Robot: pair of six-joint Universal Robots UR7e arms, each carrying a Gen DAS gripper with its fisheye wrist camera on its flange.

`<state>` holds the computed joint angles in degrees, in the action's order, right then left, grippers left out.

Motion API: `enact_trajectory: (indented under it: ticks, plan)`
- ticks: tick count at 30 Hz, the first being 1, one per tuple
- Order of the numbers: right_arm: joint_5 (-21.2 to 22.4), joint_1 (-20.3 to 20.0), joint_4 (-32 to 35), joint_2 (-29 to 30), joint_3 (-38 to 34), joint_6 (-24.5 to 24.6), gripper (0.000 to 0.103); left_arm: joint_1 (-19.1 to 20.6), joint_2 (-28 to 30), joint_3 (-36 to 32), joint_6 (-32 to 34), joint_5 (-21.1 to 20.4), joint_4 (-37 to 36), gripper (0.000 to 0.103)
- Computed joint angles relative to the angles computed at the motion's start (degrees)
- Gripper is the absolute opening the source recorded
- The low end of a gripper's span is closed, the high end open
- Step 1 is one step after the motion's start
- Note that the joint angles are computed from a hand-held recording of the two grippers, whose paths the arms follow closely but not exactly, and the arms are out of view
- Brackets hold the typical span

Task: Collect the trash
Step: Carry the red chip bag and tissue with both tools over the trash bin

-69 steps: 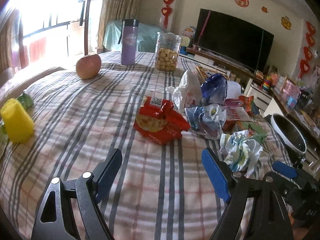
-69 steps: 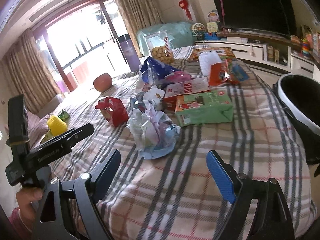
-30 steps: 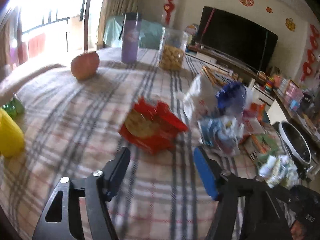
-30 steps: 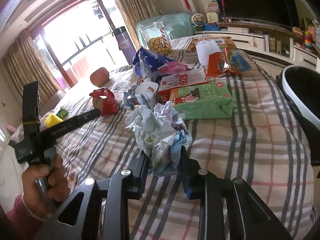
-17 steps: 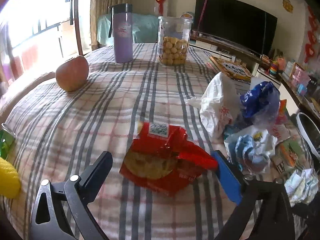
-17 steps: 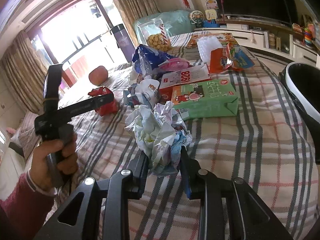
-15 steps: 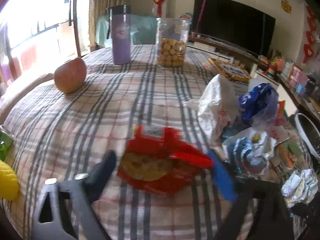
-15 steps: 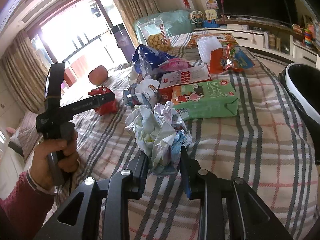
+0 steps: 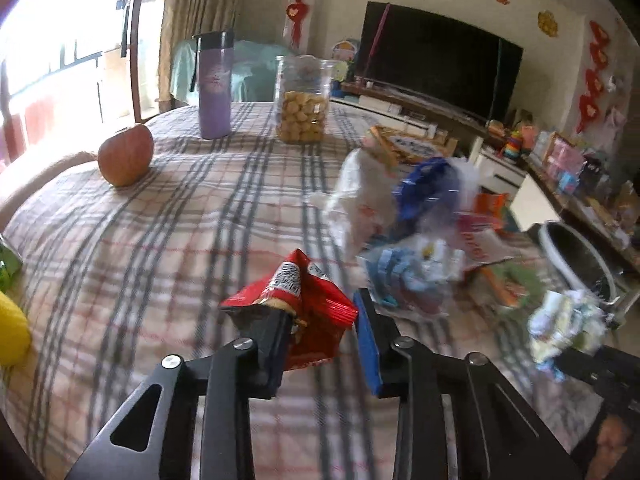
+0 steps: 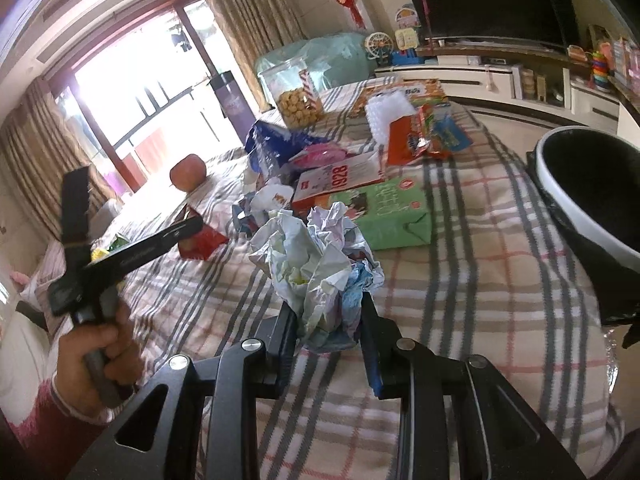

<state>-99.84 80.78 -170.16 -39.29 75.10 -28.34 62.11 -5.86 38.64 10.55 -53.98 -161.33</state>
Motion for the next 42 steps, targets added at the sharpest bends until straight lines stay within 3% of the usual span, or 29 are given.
enact_trajectory:
  ticks: [6, 11, 19, 35, 40, 42]
  plan:
    - [0.28, -0.98, -1.87, -2.21, 2.13, 0.87, 0.029, -1.87, -4.74, 10.31, -0.75, -3.44, -4.38, 0.025]
    - [0.66, -1.95, -3.35, -4.28, 3.84, 1.59, 0.029, -3.33, -6.4, 14.3, -0.44, -6.29, -5.55, 0.023]
    - [1.22, -3.28, -5.71, -6.87, 5.88, 2.76, 0.029, -4.97, -5.36, 13.27, 0.87, -9.56, -3.62, 0.023]
    - [0.89, -6.11, -7.91, -10.44, 6.88, 4.81, 0.029, -6.66, 6.04, -5.71, 2.5, -12.15, 7.59, 0.023]
    - [0.68, -6.76, -8.01, -11.15, 6.19, 5.04, 0.029, -6.99, 12.47, -17.76, 3.47, -13.08, 13.82, 0.023]
    - [0.48, -7.0, -8.02, -11.3, 5.72, 5.18, 0.029, -7.1, 16.92, -26.51, 3.88, -13.46, 18.25, 0.023]
